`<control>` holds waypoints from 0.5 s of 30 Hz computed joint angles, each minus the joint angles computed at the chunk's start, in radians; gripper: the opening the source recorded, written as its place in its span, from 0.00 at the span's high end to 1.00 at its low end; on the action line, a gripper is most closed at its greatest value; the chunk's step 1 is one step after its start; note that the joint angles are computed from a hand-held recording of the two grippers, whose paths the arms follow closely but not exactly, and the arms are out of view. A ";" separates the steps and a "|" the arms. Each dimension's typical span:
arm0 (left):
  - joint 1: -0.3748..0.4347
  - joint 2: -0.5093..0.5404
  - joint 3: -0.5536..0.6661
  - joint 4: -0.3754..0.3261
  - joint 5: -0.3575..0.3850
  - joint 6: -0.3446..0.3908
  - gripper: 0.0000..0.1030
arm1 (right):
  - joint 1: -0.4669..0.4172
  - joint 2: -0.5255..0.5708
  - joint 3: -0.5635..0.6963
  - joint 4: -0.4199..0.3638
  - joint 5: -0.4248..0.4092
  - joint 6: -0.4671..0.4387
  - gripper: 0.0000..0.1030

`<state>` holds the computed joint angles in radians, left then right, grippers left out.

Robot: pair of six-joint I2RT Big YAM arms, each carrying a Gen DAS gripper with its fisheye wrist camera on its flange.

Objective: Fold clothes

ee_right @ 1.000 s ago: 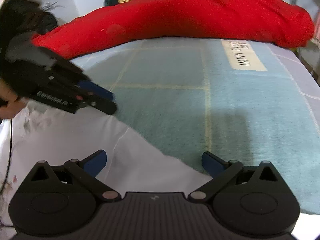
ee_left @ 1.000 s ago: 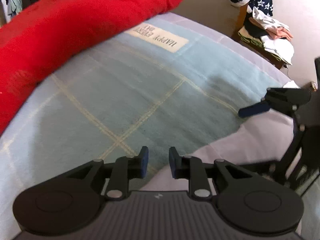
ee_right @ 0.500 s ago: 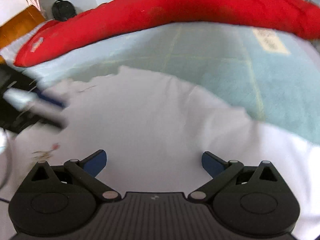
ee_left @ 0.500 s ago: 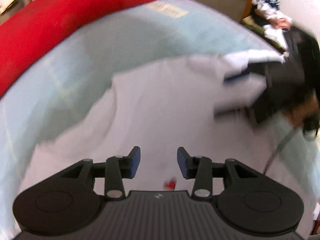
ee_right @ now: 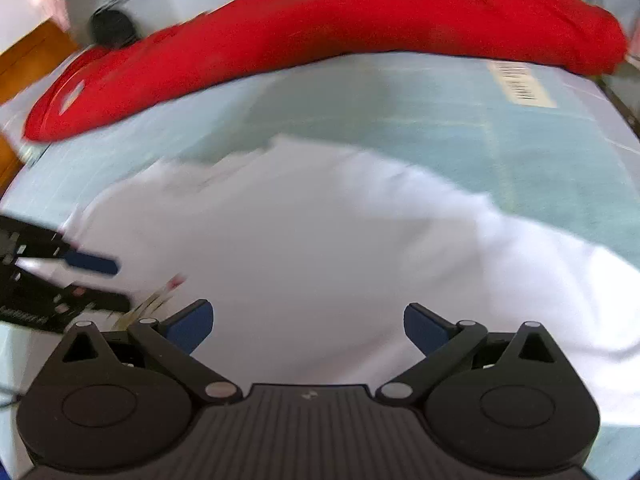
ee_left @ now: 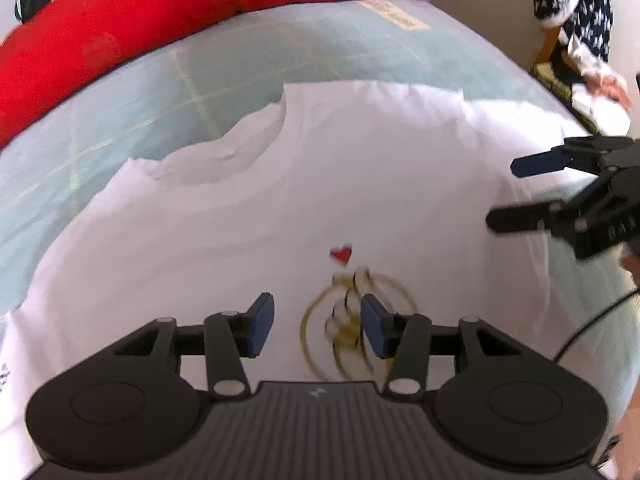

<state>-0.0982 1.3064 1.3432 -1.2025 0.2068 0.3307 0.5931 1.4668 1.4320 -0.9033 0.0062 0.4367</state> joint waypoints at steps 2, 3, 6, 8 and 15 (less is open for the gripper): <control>0.007 -0.018 -0.034 0.011 -0.006 -0.009 0.48 | 0.026 0.015 -0.003 0.011 -0.009 -0.001 0.00; 0.014 -0.020 -0.047 0.014 -0.018 -0.026 0.47 | 0.035 0.029 0.000 0.011 -0.008 -0.003 0.00; 0.043 -0.015 -0.068 0.022 -0.025 -0.086 0.47 | 0.048 0.073 0.009 0.008 0.010 0.019 0.00; 0.073 -0.022 -0.078 0.032 -0.007 -0.115 0.47 | 0.050 0.101 0.028 0.001 0.029 0.023 0.00; 0.177 -0.047 -0.097 0.019 -0.069 -0.085 0.45 | 0.064 0.123 0.050 -0.023 0.059 0.024 0.00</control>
<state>0.0791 1.2594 1.2463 -1.1830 0.1379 0.2454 0.6566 1.5895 1.4823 -0.9261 0.0656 0.4604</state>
